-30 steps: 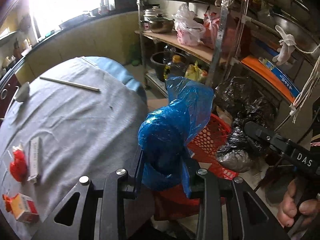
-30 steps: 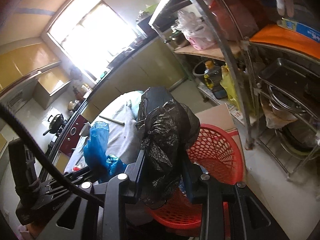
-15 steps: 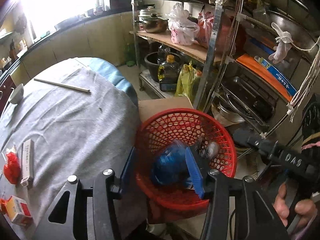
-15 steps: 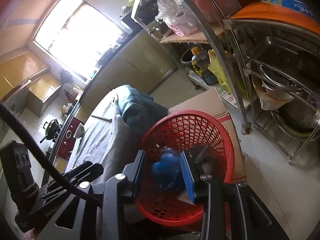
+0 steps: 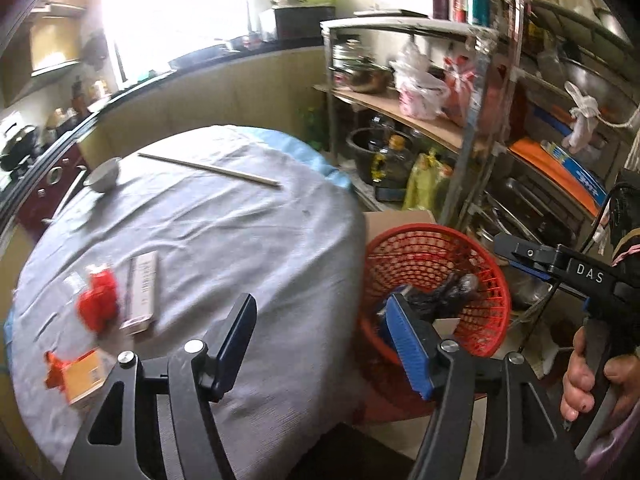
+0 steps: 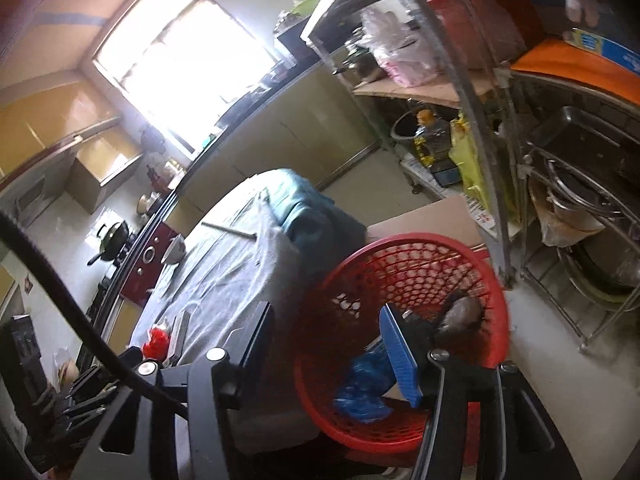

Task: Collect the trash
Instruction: 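Open both grippers to drop the bags into the red basket, then move both grippers back over the table toward the remaining items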

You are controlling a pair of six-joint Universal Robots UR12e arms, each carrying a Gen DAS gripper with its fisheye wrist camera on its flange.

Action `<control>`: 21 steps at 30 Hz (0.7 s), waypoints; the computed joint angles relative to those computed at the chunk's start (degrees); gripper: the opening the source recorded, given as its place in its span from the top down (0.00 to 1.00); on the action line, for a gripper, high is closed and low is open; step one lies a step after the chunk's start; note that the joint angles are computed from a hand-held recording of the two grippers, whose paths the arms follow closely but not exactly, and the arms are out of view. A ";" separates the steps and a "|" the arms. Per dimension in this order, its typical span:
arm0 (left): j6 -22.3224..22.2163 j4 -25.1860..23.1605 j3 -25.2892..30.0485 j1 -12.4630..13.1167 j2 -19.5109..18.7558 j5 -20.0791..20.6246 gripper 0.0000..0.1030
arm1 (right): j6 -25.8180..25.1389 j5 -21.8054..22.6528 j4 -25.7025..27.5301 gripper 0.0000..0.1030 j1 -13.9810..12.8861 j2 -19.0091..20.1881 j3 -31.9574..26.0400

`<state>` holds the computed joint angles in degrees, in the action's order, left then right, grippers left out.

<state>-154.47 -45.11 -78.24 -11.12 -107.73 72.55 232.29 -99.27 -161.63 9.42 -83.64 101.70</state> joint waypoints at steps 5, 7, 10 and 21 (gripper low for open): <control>-3.67 3.47 -1.51 1.91 1.36 1.10 0.32 | -2.36 0.87 1.98 0.42 1.48 1.95 -3.40; -4.90 4.09 -1.99 2.72 1.81 1.30 0.31 | -3.31 0.88 2.76 0.42 2.12 2.70 -4.75; -5.76 5.04 -2.83 3.86 2.47 2.09 0.31 | -4.90 1.18 4.09 0.42 3.26 4.10 -7.20; -14.56 8.85 -5.13 12.13 4.00 0.73 0.29 | -11.52 1.73 11.37 0.42 7.29 9.49 -16.76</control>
<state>-169.03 -36.26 -83.37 1.01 -103.73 73.28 220.77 -97.54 -150.26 16.71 -74.14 84.94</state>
